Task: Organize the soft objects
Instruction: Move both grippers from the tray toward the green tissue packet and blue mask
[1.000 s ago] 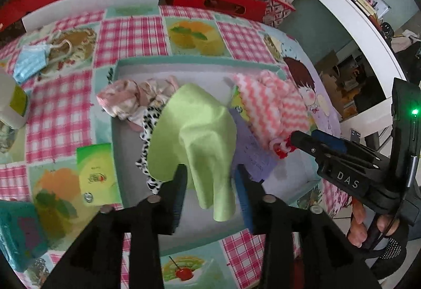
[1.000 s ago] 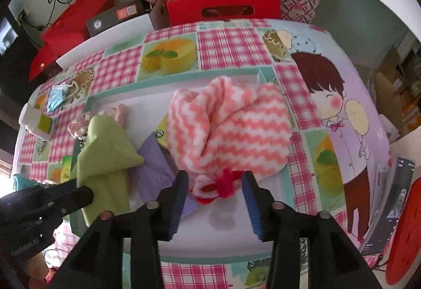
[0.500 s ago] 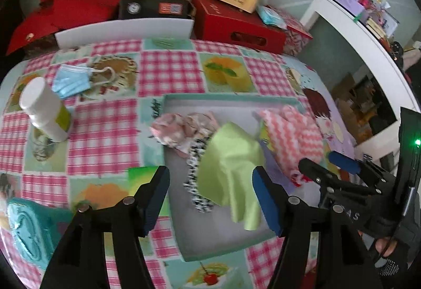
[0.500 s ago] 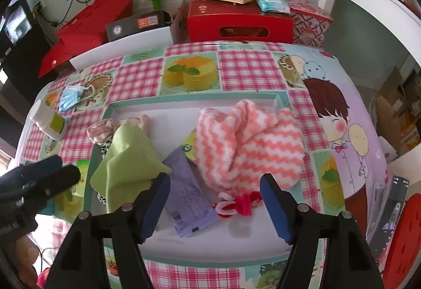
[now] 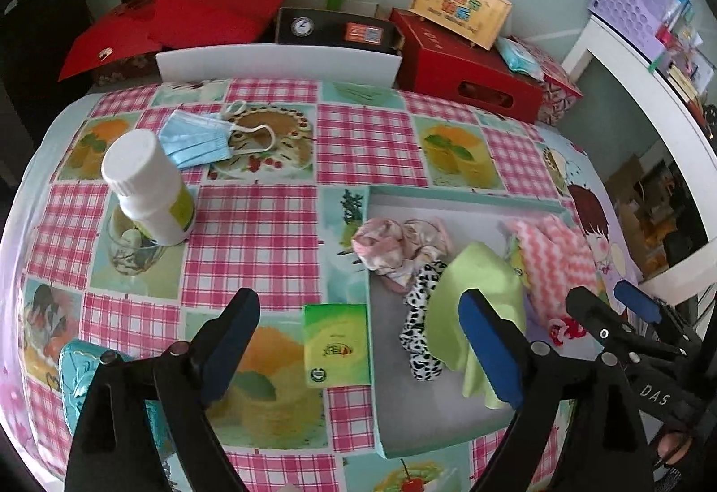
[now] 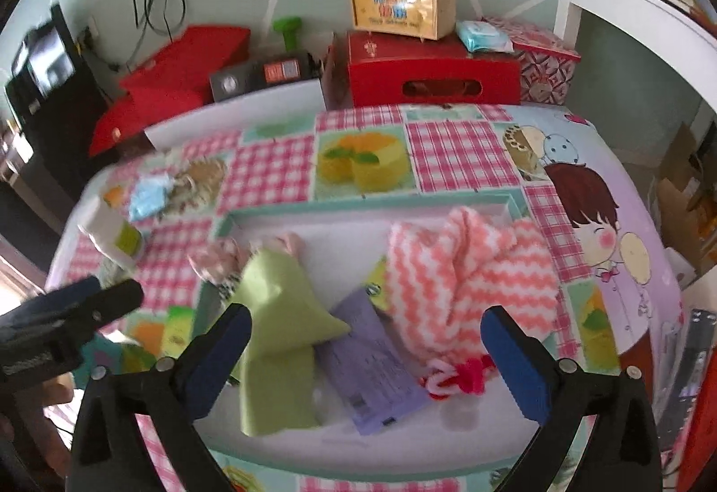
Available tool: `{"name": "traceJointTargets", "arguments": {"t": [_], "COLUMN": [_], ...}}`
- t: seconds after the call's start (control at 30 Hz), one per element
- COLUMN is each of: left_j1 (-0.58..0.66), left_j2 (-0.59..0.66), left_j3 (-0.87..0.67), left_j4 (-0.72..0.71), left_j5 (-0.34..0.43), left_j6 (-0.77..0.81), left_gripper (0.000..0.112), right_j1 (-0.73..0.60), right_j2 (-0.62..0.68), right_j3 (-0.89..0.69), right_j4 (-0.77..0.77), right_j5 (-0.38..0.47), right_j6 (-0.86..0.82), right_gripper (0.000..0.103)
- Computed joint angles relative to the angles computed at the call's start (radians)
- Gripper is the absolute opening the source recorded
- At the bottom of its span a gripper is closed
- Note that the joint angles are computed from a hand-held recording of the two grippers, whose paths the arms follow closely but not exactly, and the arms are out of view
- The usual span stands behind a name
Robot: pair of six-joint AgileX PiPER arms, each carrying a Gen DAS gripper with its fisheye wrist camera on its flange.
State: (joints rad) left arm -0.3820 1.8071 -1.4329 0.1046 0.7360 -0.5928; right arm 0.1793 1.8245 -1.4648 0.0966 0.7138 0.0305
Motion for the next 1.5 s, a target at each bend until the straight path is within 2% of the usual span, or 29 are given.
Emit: {"name": "traceJointTargets", "arguments": {"t": [0.4, 0.57, 0.77, 0.93, 1.1, 1.5], "left_j1": [0.014, 0.043, 0.061, 0.136, 0.221, 0.364], "left_j2": [-0.032, -0.064, -0.133, -0.216, -0.264, -0.256], "left_j3": [0.032, 0.06, 0.09, 0.169, 0.23, 0.294], "left_j4": [0.105, 0.07, 0.172, 0.23, 0.221, 0.149], "left_j5": [-0.006, -0.032, 0.016, 0.026, 0.026, 0.026], "left_j6": [-0.09, -0.064, -0.116, -0.163, -0.159, -0.104], "left_gripper": [0.091, 0.091, 0.091, 0.091, 0.091, 0.091], "right_j1": [0.009, 0.012, 0.03, 0.067, 0.115, 0.238], "right_j2": [0.018, 0.024, 0.023, 0.019, 0.025, 0.065], "right_j3": [-0.007, -0.01, -0.019, -0.032, -0.051, -0.094], "right_j4": [-0.002, 0.005, -0.015, -0.016, -0.011, -0.044], "right_j5": [0.005, 0.012, 0.015, 0.015, 0.024, 0.054], "right_j6": [0.024, 0.025, 0.046, 0.047, 0.036, 0.047], "right_gripper": [0.103, 0.103, 0.103, 0.103, 0.103, 0.103]}}
